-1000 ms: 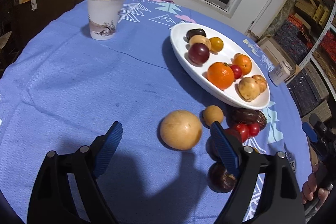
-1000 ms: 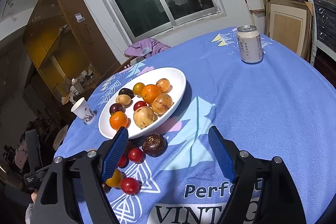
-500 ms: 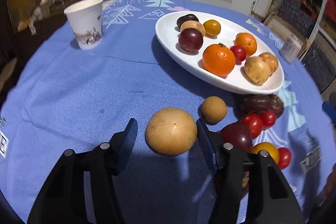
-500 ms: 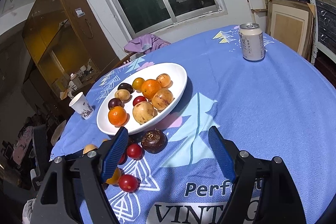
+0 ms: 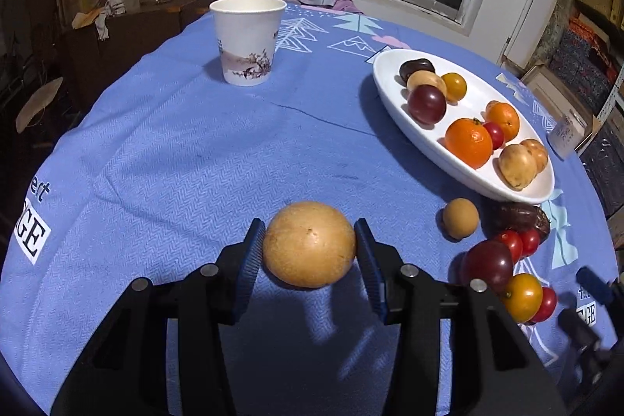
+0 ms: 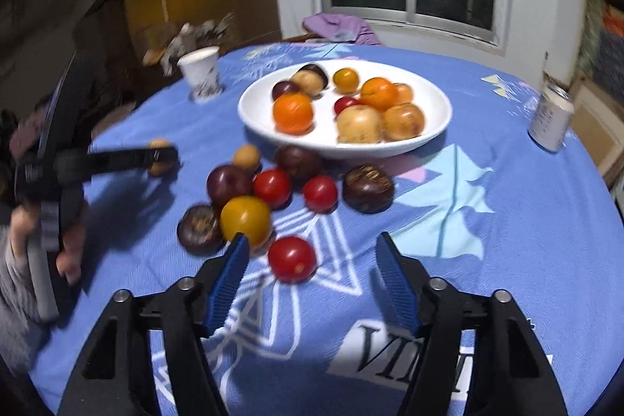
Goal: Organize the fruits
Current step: 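Grasp the pale brown round fruit with the left tool while the right tool grasps a red cherry tomato, then carry both fruits over the white plate and open both tools to release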
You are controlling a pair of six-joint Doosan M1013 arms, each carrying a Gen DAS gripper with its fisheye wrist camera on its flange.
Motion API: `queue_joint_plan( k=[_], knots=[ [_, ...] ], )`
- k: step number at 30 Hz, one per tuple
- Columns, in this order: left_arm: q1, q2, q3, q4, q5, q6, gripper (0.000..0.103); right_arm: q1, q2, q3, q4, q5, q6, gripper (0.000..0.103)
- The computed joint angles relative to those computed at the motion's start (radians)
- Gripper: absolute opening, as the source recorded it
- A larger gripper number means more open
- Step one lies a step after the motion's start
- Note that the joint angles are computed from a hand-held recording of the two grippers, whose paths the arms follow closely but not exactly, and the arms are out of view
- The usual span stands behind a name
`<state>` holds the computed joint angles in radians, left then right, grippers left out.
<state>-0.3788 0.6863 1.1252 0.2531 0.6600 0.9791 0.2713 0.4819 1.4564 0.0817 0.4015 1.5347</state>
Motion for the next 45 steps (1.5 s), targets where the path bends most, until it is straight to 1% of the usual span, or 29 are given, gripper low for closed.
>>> queue_joint_plan(
  k=[1, 4, 9, 15, 19, 20, 21, 23, 27, 29, 31, 32, 34, 36, 38, 40, 41, 43, 45],
  knots=[
    [0.000, 0.001, -0.002, -0.005, 0.003, 0.008, 0.046, 0.005, 0.001, 0.000, -0.019, 0.007, 0.000, 0.057],
    [-0.006, 0.001, 0.000, -0.003, 0.000, 0.020, 0.046, 0.007, 0.008, -0.007, -0.016, 0.031, -0.021, 0.047],
    [-0.010, 0.004, -0.003, -0.004, 0.003, 0.034, 0.046, 0.007, 0.009, -0.007, 0.001, 0.040, -0.018, 0.041],
    [-0.012, 0.007, -0.007, 0.001, 0.008, 0.035, 0.046, 0.007, 0.018, -0.020, 0.017, 0.060, -0.025, 0.040],
    [-0.017, 0.008, -0.006, 0.034, 0.008, 0.022, 0.047, 0.000, 0.033, -0.044, 0.070, 0.103, -0.059, 0.040],
    [-0.018, 0.009, -0.006, 0.040, 0.009, 0.020, 0.047, 0.000, 0.034, -0.046, 0.077, 0.108, -0.061, 0.039],
    [-0.020, 0.009, -0.005, 0.049, 0.009, 0.017, 0.047, -0.002, 0.036, -0.048, 0.086, 0.114, -0.064, 0.033],
    [-0.022, 0.010, -0.007, 0.058, 0.010, 0.014, 0.047, -0.006, 0.037, -0.048, 0.119, 0.114, -0.083, 0.032],
    [-0.025, 0.009, -0.004, 0.072, 0.007, 0.017, 0.047, -0.008, 0.036, -0.047, 0.130, 0.109, -0.087, 0.031],
    [-0.026, 0.011, -0.007, 0.073, 0.008, 0.023, 0.047, -0.007, 0.040, -0.053, 0.126, 0.120, -0.085, 0.031],
    [-0.023, 0.023, -0.026, 0.049, 0.026, 0.045, 0.047, -0.007, 0.040, -0.053, 0.128, 0.119, -0.084, 0.031],
    [-0.018, 0.030, -0.037, 0.017, 0.035, 0.062, 0.047, -0.008, 0.039, -0.051, 0.135, 0.117, -0.087, 0.031],
    [-0.012, 0.027, -0.033, -0.004, 0.019, 0.064, 0.046, -0.010, 0.038, -0.049, 0.140, 0.112, -0.084, 0.031],
    [-0.014, 0.022, -0.024, 0.017, 0.010, 0.044, 0.046, -0.014, 0.025, -0.033, 0.147, 0.075, -0.076, 0.031],
    [-0.021, 0.001, 0.006, 0.076, -0.032, 0.000, 0.046, -0.019, 0.009, -0.013, 0.141, 0.022, -0.052, 0.031],
    [-0.019, -0.026, 0.036, 0.062, -0.099, -0.005, 0.046, -0.028, -0.007, 0.002, 0.152, -0.021, -0.034, 0.031],
    [-0.017, -0.031, 0.035, 0.045, -0.111, 0.007, 0.046, -0.035, -0.012, 0.004, 0.174, -0.032, -0.038, 0.031],
    [-0.016, -0.026, 0.001, -0.001, -0.102, 0.066, 0.046, -0.047, -0.021, -0.003, 0.175, -0.054, -0.023, 0.031],
    [-0.020, -0.008, -0.061, 0.008, -0.070, 0.092, 0.046, -0.059, -0.028, -0.035, 0.134, -0.068, 0.022, 0.031]
  ],
)
